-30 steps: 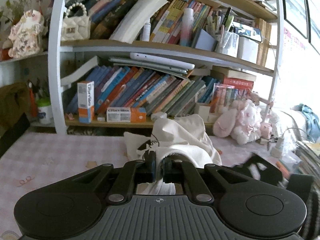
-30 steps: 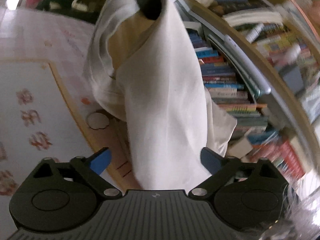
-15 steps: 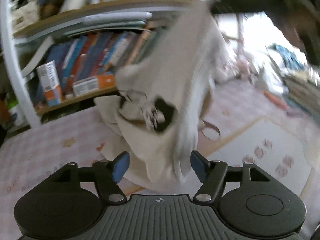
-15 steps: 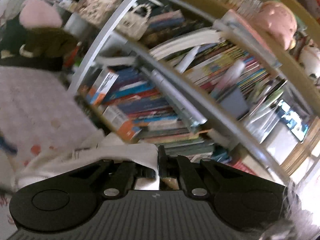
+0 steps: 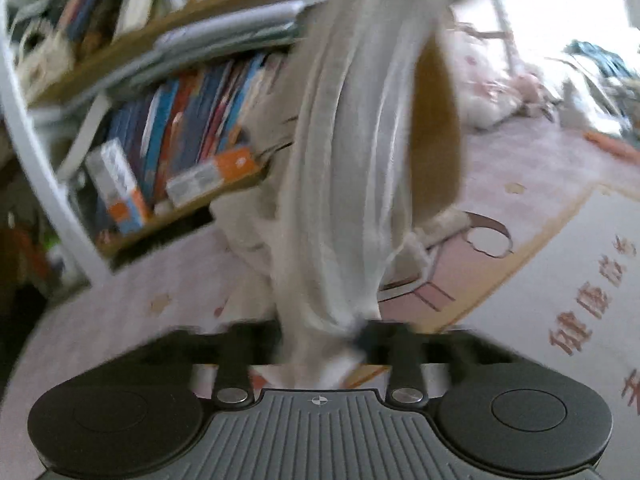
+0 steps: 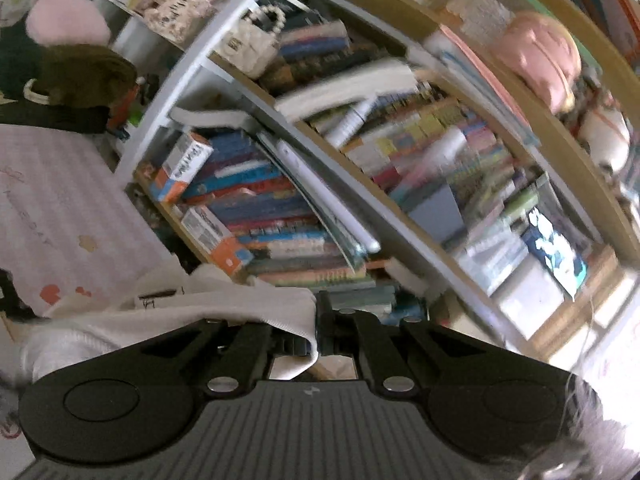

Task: Fold clothes
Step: 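Lift the T-shirt with both grippers and shake it open in the air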

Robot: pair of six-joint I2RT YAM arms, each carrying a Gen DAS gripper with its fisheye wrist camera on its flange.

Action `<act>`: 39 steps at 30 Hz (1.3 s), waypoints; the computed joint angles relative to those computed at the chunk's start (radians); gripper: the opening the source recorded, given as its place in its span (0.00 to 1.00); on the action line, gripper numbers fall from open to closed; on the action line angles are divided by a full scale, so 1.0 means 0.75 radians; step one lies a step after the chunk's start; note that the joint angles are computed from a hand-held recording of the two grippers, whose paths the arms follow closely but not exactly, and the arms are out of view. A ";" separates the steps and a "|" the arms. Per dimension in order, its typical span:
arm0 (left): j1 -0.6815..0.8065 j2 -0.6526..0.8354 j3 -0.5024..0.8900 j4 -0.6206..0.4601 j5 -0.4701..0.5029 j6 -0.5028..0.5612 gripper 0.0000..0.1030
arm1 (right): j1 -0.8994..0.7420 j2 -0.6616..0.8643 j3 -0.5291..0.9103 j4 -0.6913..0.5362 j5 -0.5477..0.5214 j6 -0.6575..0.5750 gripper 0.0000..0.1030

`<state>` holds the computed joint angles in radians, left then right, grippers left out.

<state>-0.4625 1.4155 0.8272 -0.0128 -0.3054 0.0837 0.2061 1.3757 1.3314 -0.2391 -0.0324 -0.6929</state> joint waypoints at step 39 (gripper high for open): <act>0.574 -0.133 0.491 -0.289 0.293 -0.058 0.07 | -0.075 -0.084 -0.099 -0.109 -0.297 0.438 0.03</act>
